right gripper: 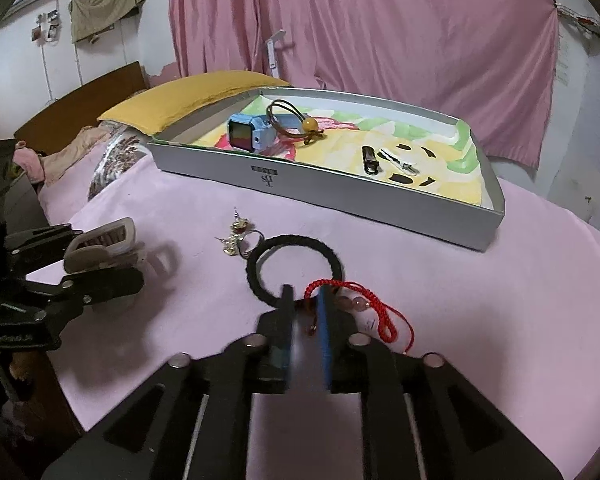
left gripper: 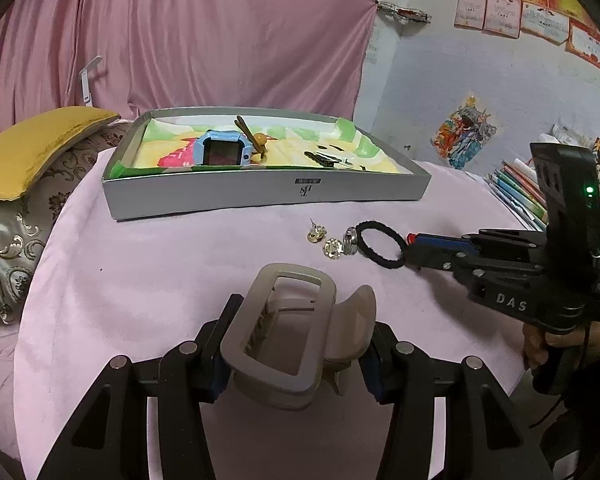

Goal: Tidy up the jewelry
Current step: 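Carry the beige frame with the left gripper while the right carries the red bracelet to the tray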

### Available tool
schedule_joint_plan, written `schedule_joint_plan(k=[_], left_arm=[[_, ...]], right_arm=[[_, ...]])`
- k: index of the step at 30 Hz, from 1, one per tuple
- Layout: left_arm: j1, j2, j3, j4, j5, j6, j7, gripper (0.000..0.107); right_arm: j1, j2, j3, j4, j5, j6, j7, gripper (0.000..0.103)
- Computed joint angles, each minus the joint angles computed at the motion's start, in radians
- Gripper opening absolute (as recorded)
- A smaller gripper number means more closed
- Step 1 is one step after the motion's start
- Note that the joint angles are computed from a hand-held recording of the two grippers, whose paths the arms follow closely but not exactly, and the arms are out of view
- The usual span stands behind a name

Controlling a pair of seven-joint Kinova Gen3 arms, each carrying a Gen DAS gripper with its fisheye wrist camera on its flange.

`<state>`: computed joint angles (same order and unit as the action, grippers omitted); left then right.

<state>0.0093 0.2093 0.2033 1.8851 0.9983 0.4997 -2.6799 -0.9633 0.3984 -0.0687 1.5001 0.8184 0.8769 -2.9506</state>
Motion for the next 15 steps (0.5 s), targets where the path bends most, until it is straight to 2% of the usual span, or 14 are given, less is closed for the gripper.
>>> schedule_joint_plan(k=[2,8,9,11,15], left_arm=[[-0.002,0.004,0.002,-0.003,0.006,0.003,-0.005,0.049],[0.000,0.017,0.004,-0.019,0.005,0.013,-0.003,0.049],[0.001,0.018,0.005,-0.020,0.004,0.013,-0.001,0.049],[0.001,0.019,0.008,-0.023,0.002,0.013,-0.001,0.049],[0.003,0.019,0.013,-0.026,0.008,0.011,-0.008,0.049]], right_arm=[[-0.001,0.007,-0.001,-0.012,-0.004,0.013,0.008,0.020],[-0.003,0.022,0.005,-0.037,-0.010,0.037,0.028,0.020],[-0.004,0.022,0.006,-0.037,-0.010,0.038,0.030,0.019],[-0.005,0.024,0.008,-0.040,-0.011,0.044,0.035,0.010],[0.001,0.009,0.008,-0.011,-0.007,0.011,0.020,0.006]])
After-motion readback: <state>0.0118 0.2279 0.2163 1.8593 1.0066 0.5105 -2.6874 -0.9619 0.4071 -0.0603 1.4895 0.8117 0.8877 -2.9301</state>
